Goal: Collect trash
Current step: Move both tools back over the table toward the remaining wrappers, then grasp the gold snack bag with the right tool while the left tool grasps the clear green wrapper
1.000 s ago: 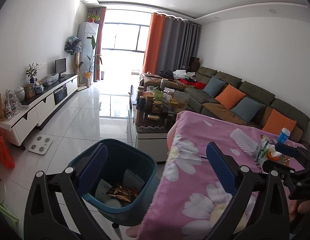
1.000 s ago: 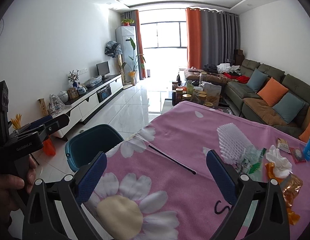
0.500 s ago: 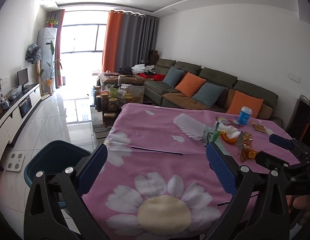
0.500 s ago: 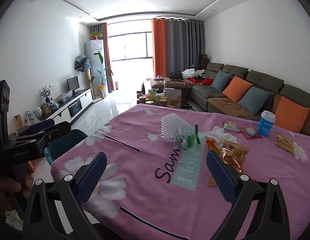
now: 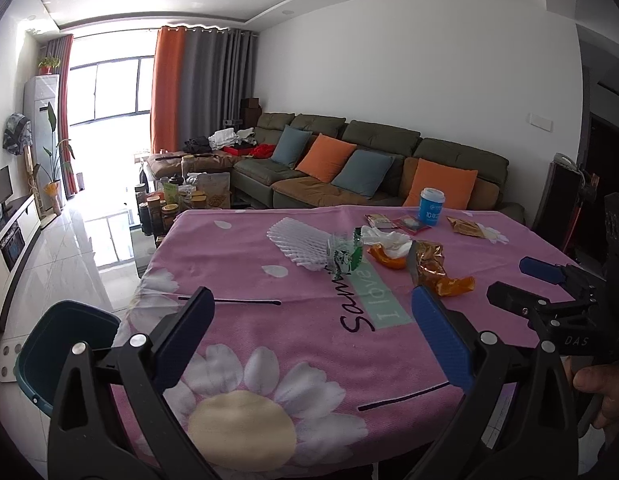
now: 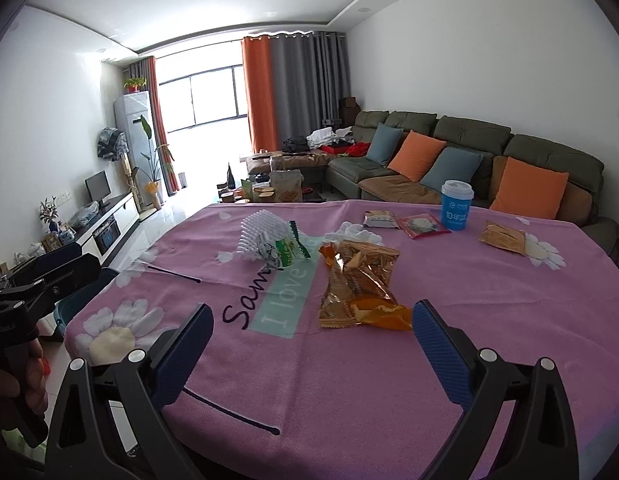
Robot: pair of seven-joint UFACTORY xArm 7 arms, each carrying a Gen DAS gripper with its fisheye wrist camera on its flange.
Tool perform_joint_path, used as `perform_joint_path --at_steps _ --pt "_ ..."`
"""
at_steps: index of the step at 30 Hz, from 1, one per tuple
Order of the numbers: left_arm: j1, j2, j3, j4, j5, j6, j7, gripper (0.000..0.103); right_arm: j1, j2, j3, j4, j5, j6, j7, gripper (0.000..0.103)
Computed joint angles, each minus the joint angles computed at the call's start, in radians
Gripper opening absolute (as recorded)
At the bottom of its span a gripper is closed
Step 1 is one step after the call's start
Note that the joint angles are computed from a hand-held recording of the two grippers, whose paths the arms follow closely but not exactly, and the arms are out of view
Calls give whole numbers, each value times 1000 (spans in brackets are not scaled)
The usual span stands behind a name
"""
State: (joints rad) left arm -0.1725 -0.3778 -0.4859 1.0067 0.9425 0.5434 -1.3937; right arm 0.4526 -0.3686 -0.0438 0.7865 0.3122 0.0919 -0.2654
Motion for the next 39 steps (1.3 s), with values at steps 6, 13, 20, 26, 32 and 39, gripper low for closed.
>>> perform_joint_path --at_steps 6,13,20,26,32,39 --pt "-15 61 18 39 2 -13 22 97 -12 48 -21 46 16 26 -7 96" --pt "-63 175 79 118 28 -32 60 97 -46 164 -15 166 109 95 -76 96" --pt "-133 309 170 222 43 -52 104 97 -129 271 43 284 167 158 -114 96" --pt "-185 384 255 274 2 -80 154 97 -195 345 106 364 163 198 -115 96" --pt "-217 442 311 318 -26 -109 192 97 -233 408 143 430 168 231 -114 96" --pt "-242 500 359 358 -74 -137 235 97 -262 461 169 493 145 273 -100 93"
